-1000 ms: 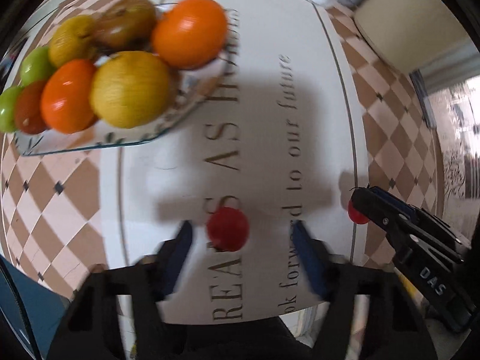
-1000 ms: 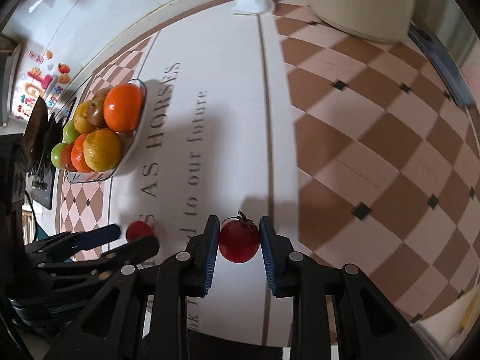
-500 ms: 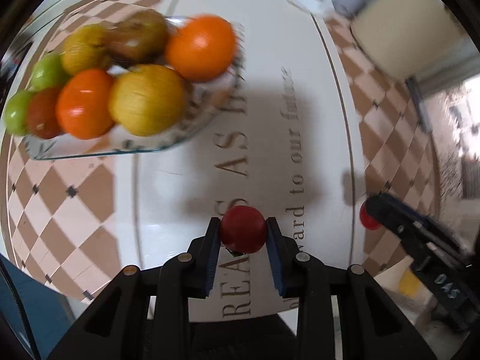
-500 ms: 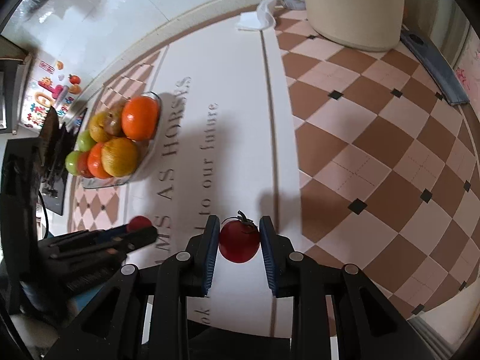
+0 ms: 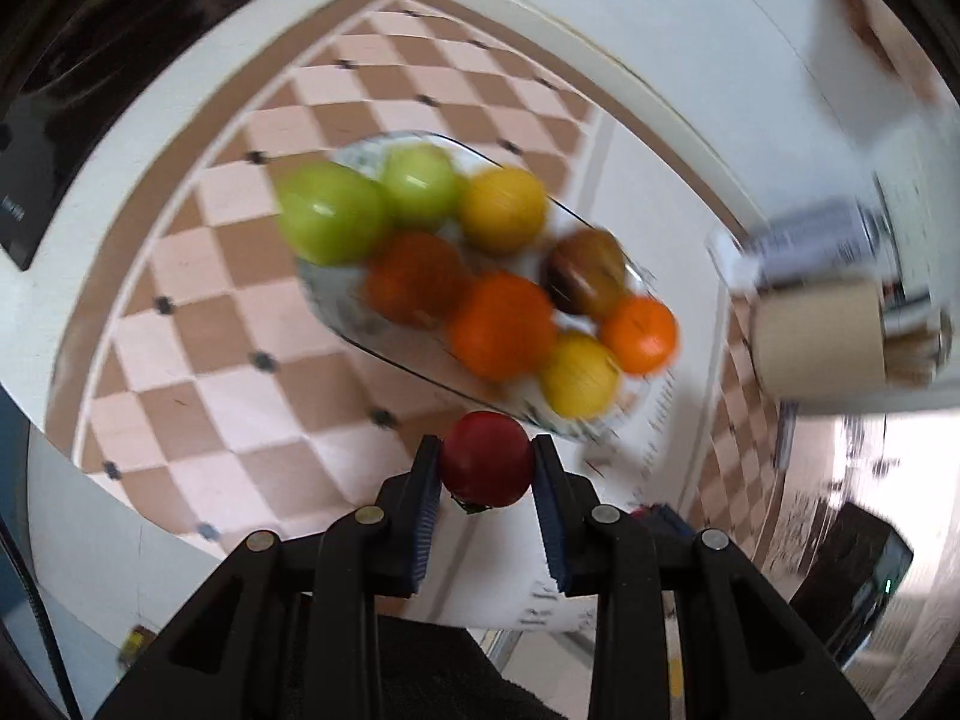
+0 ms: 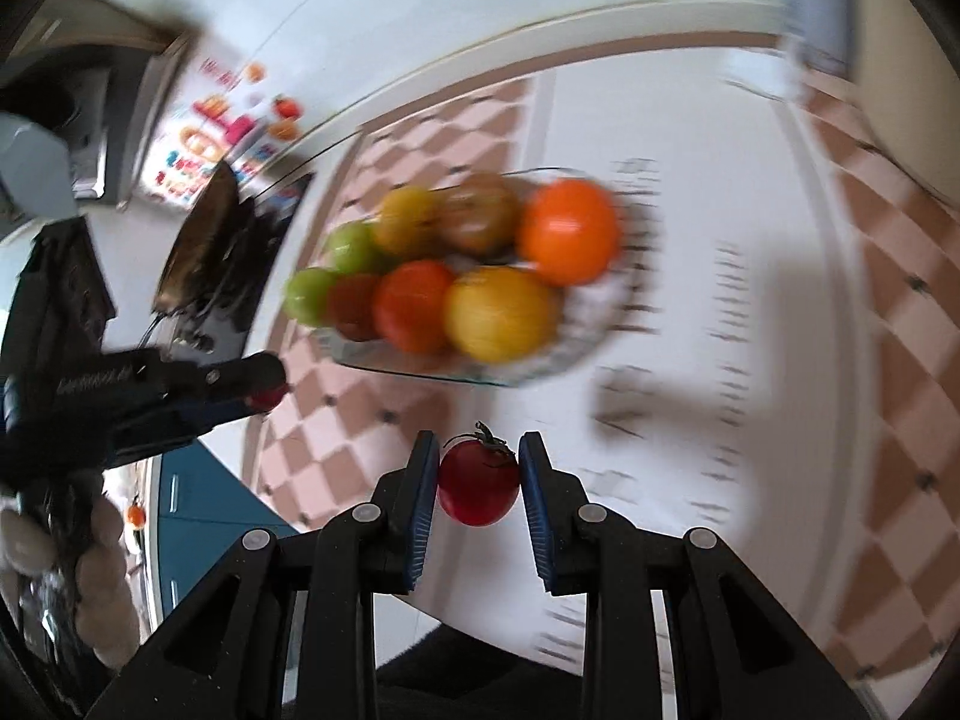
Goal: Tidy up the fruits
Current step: 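Lower both cherry tomatoes onto the plate and open both tools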
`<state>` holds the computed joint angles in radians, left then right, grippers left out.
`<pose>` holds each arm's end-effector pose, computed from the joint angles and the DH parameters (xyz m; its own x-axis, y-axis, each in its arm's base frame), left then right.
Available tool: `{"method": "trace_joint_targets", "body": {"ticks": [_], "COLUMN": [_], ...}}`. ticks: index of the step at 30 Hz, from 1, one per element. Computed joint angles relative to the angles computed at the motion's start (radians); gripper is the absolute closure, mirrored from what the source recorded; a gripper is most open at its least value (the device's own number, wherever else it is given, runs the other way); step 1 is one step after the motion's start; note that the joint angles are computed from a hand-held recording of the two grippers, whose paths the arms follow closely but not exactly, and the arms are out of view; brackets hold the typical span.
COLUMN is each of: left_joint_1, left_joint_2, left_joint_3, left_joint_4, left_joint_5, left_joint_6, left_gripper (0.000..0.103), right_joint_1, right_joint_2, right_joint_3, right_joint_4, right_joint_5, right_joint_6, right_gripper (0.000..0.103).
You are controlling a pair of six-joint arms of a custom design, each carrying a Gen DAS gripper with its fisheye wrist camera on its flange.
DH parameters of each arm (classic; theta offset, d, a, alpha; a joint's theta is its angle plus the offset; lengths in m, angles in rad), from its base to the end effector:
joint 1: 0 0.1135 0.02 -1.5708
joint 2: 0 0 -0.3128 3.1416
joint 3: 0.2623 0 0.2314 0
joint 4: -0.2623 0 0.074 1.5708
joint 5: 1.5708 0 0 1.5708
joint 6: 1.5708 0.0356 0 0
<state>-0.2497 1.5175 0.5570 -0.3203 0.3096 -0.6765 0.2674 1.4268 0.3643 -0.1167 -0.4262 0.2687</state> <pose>0.2022 -0.0628 0.1737 -0.9242 -0.3797 -0.0402 -0.3319 0.8511 -0.4067 0.1667 0.0609 0.1587 -0.9637 -0.0134 -0.2665 -0.1420 0.8713 0.4697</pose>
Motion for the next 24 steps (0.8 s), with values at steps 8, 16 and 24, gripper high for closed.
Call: {"method": "trace_joint_targets", "body": {"ticks": [8,16,24], "left_joint_1": [0.288,0.384,0.418], "left_joint_2": [0.224,0.371,0.409], "left_joint_3": [0.016,0.044,0.053], "left_joint_4": [0.031,0.048,0.084], "left_joint_5": [0.165,0.289,0.341], "left_joint_6": [0.221,0.278,0.254], "left_gripper": [0.076,0.076,0.075], "right_joint_1": [0.392,0.457,0.467], "right_joint_2": [0.293,0.472,0.525], "right_joint_3": [0.125,0.216,0.255], "right_joint_4": [0.273,0.34,0.344], "right_joint_5": [0.189,0.236,0.261], "right_joint_6": [0.324,0.397,0.41], "right_gripper": [0.073,0.073,0.073]}}
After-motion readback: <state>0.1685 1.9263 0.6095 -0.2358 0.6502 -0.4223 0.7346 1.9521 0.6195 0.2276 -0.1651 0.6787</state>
